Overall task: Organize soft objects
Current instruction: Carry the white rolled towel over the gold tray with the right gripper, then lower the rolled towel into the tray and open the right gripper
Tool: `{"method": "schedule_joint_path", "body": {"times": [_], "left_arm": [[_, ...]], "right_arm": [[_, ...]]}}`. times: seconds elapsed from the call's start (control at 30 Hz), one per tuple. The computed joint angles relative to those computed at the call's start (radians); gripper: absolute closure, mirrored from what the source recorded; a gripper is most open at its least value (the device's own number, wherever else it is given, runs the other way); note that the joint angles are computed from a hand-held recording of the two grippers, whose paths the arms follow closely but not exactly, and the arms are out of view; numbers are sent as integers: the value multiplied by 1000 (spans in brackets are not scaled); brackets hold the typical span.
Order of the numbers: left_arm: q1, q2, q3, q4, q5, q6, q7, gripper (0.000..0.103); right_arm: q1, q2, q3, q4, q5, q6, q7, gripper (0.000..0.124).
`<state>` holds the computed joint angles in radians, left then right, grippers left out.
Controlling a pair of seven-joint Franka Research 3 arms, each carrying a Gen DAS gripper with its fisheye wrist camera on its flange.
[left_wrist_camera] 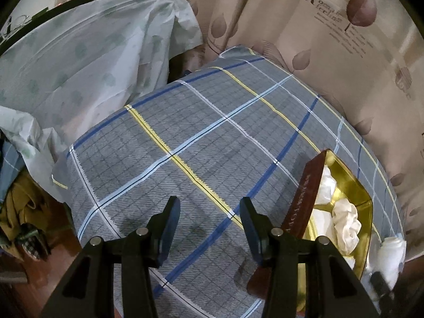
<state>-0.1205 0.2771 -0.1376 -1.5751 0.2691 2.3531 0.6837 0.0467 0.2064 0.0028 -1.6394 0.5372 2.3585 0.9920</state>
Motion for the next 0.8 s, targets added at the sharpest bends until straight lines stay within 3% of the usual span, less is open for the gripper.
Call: {"method": "schedule_joint_path", "body": {"times": [0.27,0.5,0.73,0.8], "left_arm": [[4,-5,1,-8,-6,8,-5,55],[3,-17,4,-26,9,33,-18,55],[7,-14,1,-20,-2,30,-11,56],[7,-14,1,-21,-2,32,-9,55]], "right_arm": [[51,42,32,29,-32,-36,-32,82],[77,108,32,78,-86,-39,11,80],[82,98,33,49,-117,9,7,70],[75,96,37,49,-100,1,3,62]]}}
